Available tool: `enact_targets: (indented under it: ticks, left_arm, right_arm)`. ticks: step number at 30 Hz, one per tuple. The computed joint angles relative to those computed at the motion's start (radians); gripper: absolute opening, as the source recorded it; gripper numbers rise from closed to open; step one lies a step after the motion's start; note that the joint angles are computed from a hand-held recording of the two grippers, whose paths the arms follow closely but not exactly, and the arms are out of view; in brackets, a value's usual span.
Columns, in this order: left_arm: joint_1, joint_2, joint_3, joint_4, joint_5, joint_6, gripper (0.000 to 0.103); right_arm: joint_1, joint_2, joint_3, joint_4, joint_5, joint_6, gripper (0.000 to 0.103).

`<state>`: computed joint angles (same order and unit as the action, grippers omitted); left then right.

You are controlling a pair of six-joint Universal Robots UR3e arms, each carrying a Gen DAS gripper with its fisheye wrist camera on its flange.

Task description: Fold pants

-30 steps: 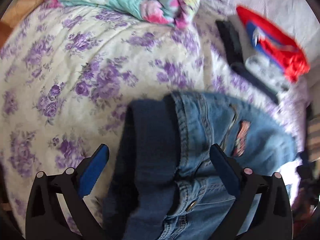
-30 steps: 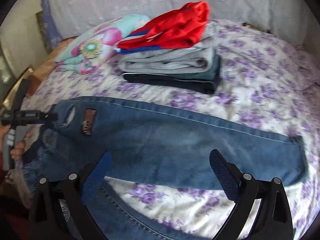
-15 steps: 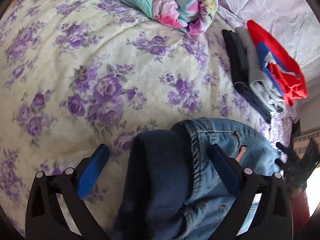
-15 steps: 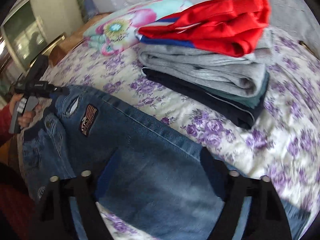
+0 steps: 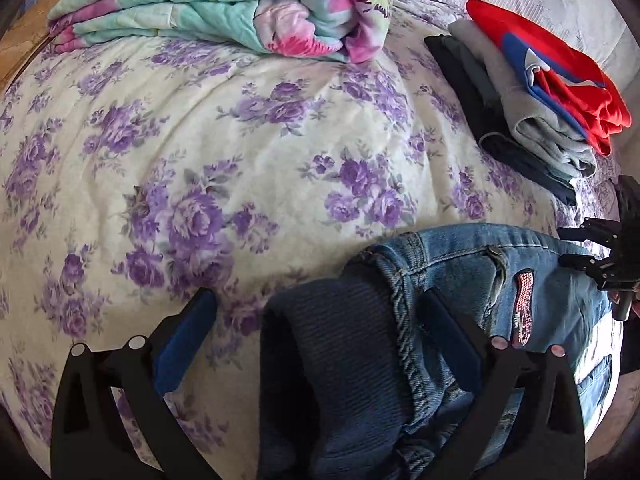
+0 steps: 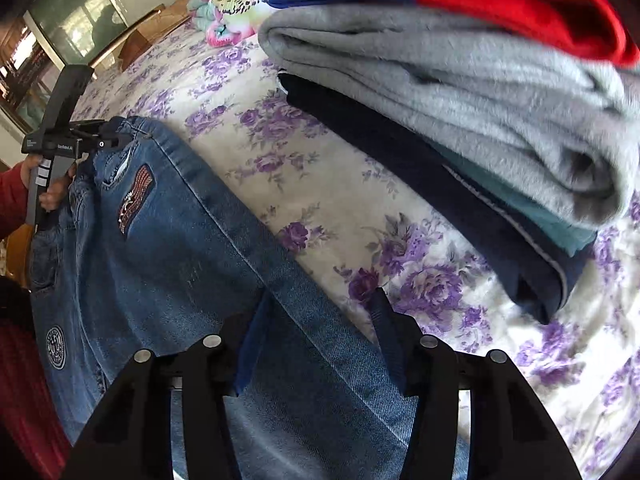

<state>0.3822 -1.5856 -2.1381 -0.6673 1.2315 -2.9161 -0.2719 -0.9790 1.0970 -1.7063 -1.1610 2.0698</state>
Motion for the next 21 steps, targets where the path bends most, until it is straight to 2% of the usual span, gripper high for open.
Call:
enact_targets:
  ticks: [1, 4, 6, 10, 11, 16, 17, 19, 21]
  left_arm:
    - [-0.003, -0.006, 0.005, 0.001, -0.001, -0.001, 0.099]
    - [-0.008, -0.014, 0.027, -0.017, -0.003, -0.013, 0.099]
    - [-0.010, -0.004, 0.040, -0.037, -0.003, -0.020, 0.096]
    - [0.035, 0.069, 0.056, -0.126, -0.048, 0.046, 0.065]
    - [0.043, 0.082, 0.066, -0.150, -0.061, 0.050, 0.062]
    - [0.107, 0.148, 0.097, -0.269, -0.119, 0.055, 0.062]
    - [0.121, 0.169, 0.099, -0.298, -0.116, 0.048, 0.066]
    - [0.180, 0.248, 0.077, -0.384, -0.144, 0.052, 0.072]
    - [0.276, 0.347, 0.063, -0.534, -0.229, 0.100, 0.074]
  right_arm:
    - [0.003, -0.011, 0.016, -0.016, -0.006, 0.009, 0.043]
    - [0.024, -0.071, 0.084, -0.047, -0.035, 0.003, 0.011]
    - [0.037, -0.124, 0.155, -0.115, -0.061, -0.007, 0.008]
    - [0.005, -0.245, 0.255, -0.149, -0.028, 0.002, 0.007]
    - [-0.003, -0.280, 0.284, -0.155, -0.018, -0.002, 0.006]
    - [-0.049, -0.517, 0.482, -0.160, 0.021, -0.050, 0.006]
    - [-0.062, -0.575, 0.528, -0.152, 0.027, -0.065, 0.006]
    - [-0.088, -0.673, 0.603, -0.130, 0.039, -0.091, 0.005]
    - [-0.122, -0.768, 0.678, -0.104, 0.052, -0.112, 0.005]
